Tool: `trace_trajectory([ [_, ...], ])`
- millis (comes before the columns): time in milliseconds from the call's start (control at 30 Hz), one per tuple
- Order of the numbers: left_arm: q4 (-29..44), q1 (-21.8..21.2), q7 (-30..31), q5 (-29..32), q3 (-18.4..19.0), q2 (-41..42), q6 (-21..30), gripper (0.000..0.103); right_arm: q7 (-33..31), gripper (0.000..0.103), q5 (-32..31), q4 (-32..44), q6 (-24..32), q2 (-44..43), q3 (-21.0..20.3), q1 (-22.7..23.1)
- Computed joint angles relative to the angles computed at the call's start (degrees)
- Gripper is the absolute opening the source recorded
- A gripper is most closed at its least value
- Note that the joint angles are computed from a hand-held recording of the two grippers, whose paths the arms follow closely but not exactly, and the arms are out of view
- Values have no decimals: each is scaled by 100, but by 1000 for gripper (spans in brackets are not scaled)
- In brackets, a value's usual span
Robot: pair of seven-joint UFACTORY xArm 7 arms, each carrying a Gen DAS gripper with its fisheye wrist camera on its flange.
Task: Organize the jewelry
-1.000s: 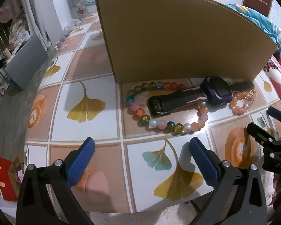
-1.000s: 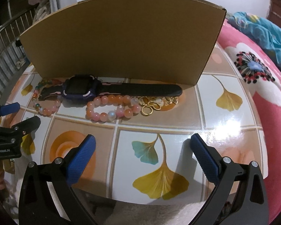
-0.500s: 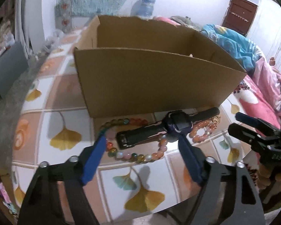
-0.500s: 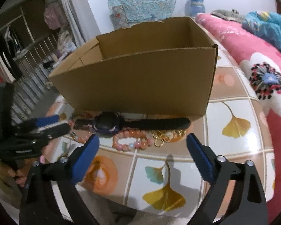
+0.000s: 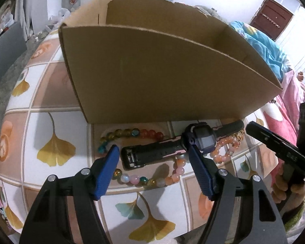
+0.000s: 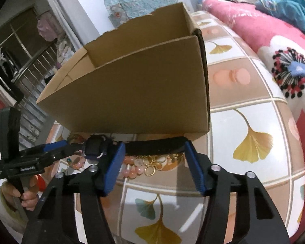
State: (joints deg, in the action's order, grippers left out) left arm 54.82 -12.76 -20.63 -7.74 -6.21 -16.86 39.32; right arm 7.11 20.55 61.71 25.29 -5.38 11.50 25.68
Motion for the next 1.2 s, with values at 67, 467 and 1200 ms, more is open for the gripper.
trace_trajectory([
  [67, 2, -38, 54, -131, 42, 27, 12, 69, 32, 47, -55, 71, 66, 69, -5, -19],
  [467, 253, -8, 157, -143, 35, 147, 405, 74, 1330, 44, -1384, 367, 491, 225, 90, -169],
  [1200, -366, -494, 1611, -2309, 467, -144, -801, 74, -1416, 21, 2612, 413, 230, 154, -124, 26],
])
